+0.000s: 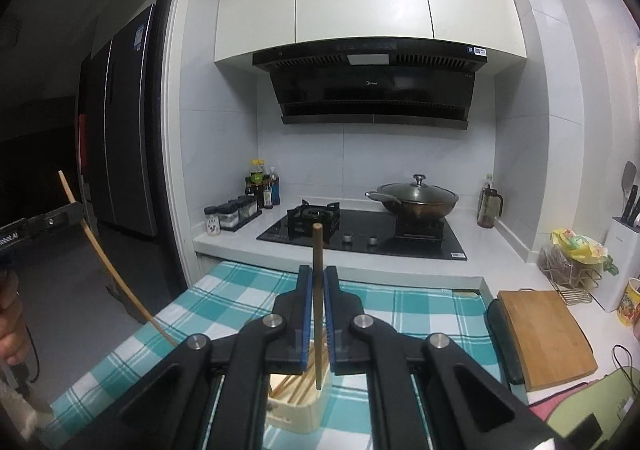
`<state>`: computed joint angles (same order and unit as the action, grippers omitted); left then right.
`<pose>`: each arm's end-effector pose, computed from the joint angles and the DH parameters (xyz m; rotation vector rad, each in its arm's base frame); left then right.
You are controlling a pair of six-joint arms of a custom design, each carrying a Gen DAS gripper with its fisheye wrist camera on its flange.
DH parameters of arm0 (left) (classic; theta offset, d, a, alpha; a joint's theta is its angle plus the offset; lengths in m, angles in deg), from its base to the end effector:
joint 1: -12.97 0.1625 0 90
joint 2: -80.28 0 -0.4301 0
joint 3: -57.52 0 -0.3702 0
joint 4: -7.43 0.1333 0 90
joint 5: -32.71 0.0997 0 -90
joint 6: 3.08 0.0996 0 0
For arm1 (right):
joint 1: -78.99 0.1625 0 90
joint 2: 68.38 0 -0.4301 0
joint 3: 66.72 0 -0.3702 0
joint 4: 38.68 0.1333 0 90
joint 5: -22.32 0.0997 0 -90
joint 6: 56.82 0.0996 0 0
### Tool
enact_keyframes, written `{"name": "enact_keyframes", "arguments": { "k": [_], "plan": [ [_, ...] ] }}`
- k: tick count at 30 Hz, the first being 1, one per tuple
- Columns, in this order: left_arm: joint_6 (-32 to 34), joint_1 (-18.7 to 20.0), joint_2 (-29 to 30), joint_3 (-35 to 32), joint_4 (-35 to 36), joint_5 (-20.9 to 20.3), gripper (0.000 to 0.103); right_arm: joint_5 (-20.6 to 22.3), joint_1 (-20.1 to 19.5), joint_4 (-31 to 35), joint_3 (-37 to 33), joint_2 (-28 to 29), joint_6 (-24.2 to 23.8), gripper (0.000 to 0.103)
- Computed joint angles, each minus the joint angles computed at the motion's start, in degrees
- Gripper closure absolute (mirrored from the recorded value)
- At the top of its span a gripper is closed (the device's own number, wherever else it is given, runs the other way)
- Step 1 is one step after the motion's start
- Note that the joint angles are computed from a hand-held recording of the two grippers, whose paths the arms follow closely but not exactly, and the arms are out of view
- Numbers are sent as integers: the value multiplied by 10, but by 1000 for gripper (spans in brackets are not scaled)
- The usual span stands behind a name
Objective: Organize utensils
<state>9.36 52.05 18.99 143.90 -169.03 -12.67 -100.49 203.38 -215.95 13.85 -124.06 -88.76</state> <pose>-0.3779 -0.5687 0.4363 0.7257 2.2341 -1.5873 0.4601 -0.5318 0.4114 0.8978 -2.1090 1.3800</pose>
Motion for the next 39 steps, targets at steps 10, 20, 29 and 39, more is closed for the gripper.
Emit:
{"name": "enact_keyframes", "arguments": {
  "k": [10,20,29,39],
  "plan": [
    [-174,91,100,-138,328,-47,99,41,-59,227,-91,66,118,97],
    [-219,91,61,-44,369,-31,36,59,-99,251,-55,61,219,57],
    [-361,82,-68,206,415,0,27,-16,-118,250,147,-79,190,56],
    [-506,24,-78,368,294,90,25,-143,-139,34,420,-165,138,56]
  ]
}}
